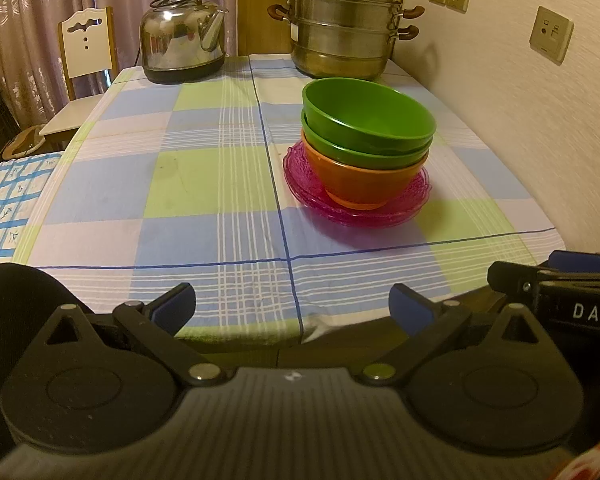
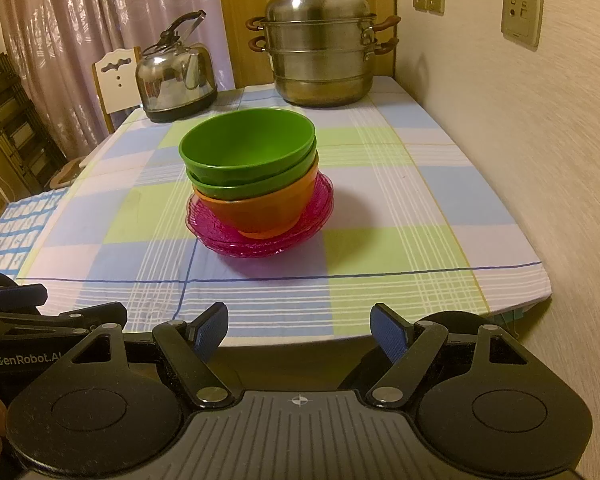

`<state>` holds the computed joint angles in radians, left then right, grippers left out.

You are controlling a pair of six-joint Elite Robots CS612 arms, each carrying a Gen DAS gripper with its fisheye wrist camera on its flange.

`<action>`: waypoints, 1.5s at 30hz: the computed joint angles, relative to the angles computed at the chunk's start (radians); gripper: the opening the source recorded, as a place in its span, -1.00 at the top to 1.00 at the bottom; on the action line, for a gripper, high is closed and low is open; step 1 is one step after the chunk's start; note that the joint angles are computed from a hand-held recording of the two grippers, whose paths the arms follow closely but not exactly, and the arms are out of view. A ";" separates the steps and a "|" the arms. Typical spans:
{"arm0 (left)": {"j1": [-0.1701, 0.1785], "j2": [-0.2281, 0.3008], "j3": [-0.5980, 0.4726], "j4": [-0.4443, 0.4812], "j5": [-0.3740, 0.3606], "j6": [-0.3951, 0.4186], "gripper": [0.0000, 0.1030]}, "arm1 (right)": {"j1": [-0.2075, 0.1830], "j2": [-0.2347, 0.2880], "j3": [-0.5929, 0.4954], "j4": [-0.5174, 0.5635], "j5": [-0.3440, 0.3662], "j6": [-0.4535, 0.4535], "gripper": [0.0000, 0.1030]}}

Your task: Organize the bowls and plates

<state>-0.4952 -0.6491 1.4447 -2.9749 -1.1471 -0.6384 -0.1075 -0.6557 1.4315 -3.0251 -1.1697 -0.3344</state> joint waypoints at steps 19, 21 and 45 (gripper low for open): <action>-0.001 0.001 -0.001 0.000 0.002 -0.001 -0.99 | 0.000 0.000 0.000 0.000 0.000 0.002 -0.51; -0.001 0.001 -0.001 0.000 0.002 -0.001 -0.99 | 0.000 0.000 0.000 -0.002 0.000 0.002 -0.51; 0.002 0.003 -0.007 -0.012 -0.006 0.002 -0.99 | -0.001 0.000 -0.001 -0.007 0.003 0.010 -0.51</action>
<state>-0.4931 -0.6460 1.4376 -2.9872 -1.1535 -0.6365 -0.1085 -0.6557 1.4300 -3.0317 -1.1669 -0.3244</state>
